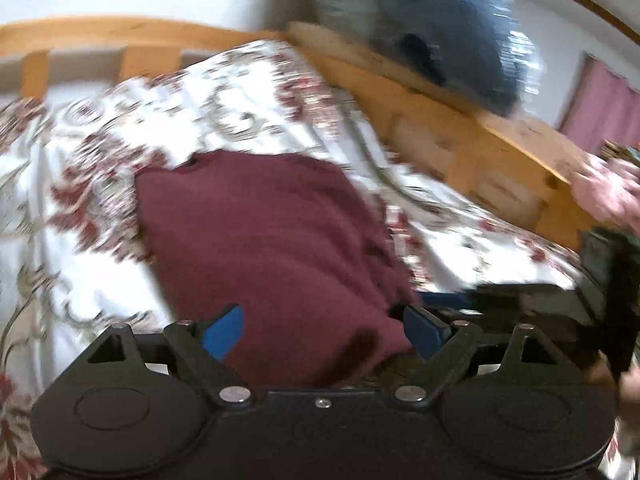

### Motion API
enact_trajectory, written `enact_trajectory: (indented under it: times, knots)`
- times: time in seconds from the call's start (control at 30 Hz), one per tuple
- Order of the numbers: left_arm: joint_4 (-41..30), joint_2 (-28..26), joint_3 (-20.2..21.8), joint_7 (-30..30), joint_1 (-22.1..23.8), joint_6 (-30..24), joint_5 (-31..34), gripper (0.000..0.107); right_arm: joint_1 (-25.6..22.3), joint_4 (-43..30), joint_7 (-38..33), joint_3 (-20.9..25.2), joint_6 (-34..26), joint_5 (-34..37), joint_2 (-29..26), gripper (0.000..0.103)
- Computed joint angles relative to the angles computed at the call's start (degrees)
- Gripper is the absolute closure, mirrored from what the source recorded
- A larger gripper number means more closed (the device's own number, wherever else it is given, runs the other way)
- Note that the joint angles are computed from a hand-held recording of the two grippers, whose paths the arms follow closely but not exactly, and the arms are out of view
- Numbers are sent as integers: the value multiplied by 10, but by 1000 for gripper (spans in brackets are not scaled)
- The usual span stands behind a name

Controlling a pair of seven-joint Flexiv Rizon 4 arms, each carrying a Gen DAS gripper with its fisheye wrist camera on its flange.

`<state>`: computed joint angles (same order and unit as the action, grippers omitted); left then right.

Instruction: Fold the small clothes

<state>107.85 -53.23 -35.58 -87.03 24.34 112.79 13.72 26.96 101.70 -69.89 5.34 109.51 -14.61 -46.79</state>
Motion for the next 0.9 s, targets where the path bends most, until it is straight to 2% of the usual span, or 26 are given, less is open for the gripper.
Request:
enact_trajectory:
  times: [0.03, 0.07, 0.1, 0.13, 0.2, 0.3, 0.43, 0.47, 0.53, 0.6, 0.7, 0.77, 0.9]
  knots:
    - [0, 14, 28, -13, -24, -5, -30, 18, -9, 0, 4, 10, 1, -1, 0, 70]
    - [6, 23, 37, -1, -37, -17, -77, 18, -17, 1, 9, 18, 1, -2, 1, 66]
    - [6, 20, 32, -7, -34, -25, -89, 18, -24, -2, 11, 25, 5, -4, 2, 57]
    - [2, 10, 17, -40, -15, -34, -63, 18, -21, -2, 9, 18, 14, -3, 4, 55]
    - [4, -6, -12, -50, 10, -42, -64, 18, -8, -11, -1, -5, 20, -1, 7, 52]
    - [0, -9, -11, -45, 10, -54, -68, 17, -28, -63, 7, 7, -2, -14, -10, 52]
    - [2, -13, -13, -41, 11, -60, -77, 16, -46, -174, 36, 20, -52, -29, -68, 54]
    - [2, -13, -13, -40, 11, -62, -80, 16, -50, -204, 42, 26, -70, -34, -86, 55]
    - [4, -15, -14, -38, 11, -63, -83, 16, -58, -262, 49, 41, -107, -44, -120, 65]
    - [5, -17, -18, -37, 14, -65, -86, 16, -58, -300, 37, 49, -121, -56, -144, 89]
    - [6, -21, -24, -35, 18, -66, -87, 16, -26, -293, 14, 5, -70, -59, -147, 92]
    - [7, -24, -26, -34, 19, -66, -89, 16, -21, -278, -23, 1, -37, -85, -144, 93]
    - [8, -28, -28, -35, 18, -67, -93, 16, 11, -249, -82, -38, -7, -106, -127, 93]
